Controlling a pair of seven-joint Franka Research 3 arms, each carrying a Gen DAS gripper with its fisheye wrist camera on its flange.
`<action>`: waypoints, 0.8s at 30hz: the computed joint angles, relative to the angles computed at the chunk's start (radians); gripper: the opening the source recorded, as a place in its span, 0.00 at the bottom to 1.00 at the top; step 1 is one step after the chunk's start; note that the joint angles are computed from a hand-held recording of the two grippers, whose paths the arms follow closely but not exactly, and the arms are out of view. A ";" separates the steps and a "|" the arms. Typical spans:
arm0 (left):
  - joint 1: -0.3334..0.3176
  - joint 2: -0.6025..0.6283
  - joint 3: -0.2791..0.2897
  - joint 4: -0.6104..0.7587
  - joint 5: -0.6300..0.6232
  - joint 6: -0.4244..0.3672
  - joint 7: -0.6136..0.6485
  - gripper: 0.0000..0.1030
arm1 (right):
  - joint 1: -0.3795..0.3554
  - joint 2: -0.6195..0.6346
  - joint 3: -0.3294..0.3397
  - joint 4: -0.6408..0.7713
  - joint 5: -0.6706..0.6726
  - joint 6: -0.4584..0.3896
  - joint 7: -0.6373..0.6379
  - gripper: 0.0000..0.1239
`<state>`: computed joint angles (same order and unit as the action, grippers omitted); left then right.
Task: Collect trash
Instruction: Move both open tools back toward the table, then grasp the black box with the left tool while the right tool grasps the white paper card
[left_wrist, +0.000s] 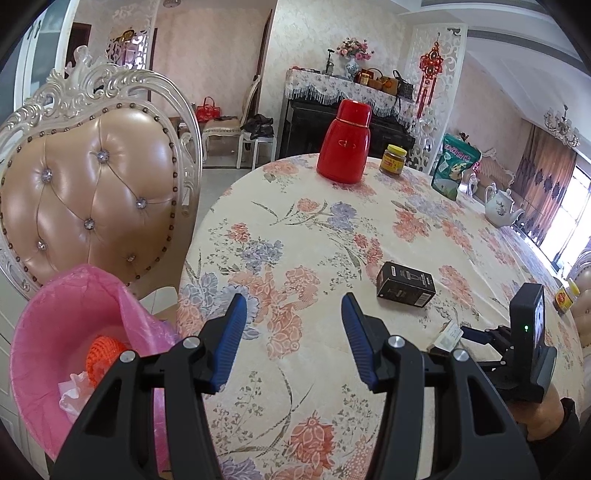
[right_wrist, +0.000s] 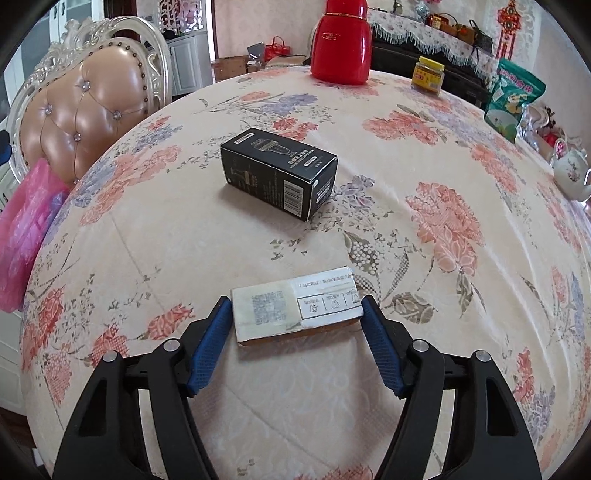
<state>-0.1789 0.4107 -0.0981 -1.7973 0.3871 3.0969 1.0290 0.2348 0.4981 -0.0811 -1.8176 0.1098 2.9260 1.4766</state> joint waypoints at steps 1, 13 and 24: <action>0.003 0.006 -0.004 0.008 -0.002 -0.004 0.004 0.50 | -0.002 0.002 0.001 0.003 0.002 -0.002 0.000 0.54; 0.009 0.122 -0.072 0.164 -0.052 -0.075 0.095 0.50 | -0.015 -0.027 -0.016 -0.031 0.039 0.056 0.039 0.54; -0.059 0.348 -0.139 0.489 -0.115 -0.210 0.249 0.56 | 0.027 -0.083 -0.123 -0.104 0.025 0.172 0.158 0.54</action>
<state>-0.2381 0.7584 -0.2376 -1.3081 0.2717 2.8866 1.2784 0.2614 0.4153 -0.2036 -1.9217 0.1343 3.0980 1.6343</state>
